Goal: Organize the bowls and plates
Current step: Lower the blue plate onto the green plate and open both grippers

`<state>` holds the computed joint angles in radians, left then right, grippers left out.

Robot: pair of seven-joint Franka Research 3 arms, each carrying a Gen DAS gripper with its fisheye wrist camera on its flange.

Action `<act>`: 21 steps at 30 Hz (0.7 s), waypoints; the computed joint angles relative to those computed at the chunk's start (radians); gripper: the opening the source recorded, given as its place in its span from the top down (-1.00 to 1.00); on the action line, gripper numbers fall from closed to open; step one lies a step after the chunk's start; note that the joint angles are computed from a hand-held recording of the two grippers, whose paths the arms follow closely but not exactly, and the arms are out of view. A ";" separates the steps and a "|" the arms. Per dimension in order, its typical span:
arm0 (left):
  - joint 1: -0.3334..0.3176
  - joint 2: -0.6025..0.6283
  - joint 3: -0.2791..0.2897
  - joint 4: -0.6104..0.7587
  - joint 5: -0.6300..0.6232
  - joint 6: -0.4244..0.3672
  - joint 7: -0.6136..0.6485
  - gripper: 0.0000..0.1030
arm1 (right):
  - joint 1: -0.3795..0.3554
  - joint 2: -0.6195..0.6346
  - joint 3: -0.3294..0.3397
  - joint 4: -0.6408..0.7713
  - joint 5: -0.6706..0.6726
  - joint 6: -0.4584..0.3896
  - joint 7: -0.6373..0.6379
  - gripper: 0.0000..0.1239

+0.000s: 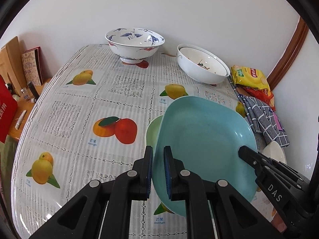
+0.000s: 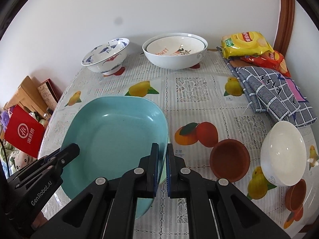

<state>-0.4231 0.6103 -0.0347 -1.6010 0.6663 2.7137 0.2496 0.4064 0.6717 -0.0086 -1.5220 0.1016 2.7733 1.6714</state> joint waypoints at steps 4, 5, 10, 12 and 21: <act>0.014 0.026 -0.013 0.025 -0.027 -0.008 0.030 0.78 | 0.001 0.035 -0.002 0.044 -0.003 -0.029 0.002 0.89; 0.018 0.034 -0.017 0.033 -0.037 -0.014 0.042 0.78 | 0.001 0.045 -0.003 0.054 -0.001 -0.025 0.006 0.89; 0.030 0.064 -0.026 0.065 -0.080 -0.030 0.085 0.78 | -0.001 0.094 -0.001 0.122 -0.003 -0.070 0.003 0.89; 0.032 0.074 -0.026 0.076 -0.094 -0.037 0.097 0.78 | -0.002 0.112 0.000 0.149 -0.006 -0.086 0.000 0.89; 0.039 0.120 -0.035 0.132 -0.148 -0.059 0.162 0.78 | -0.008 0.210 -0.001 0.297 -0.015 -0.160 -0.022 0.88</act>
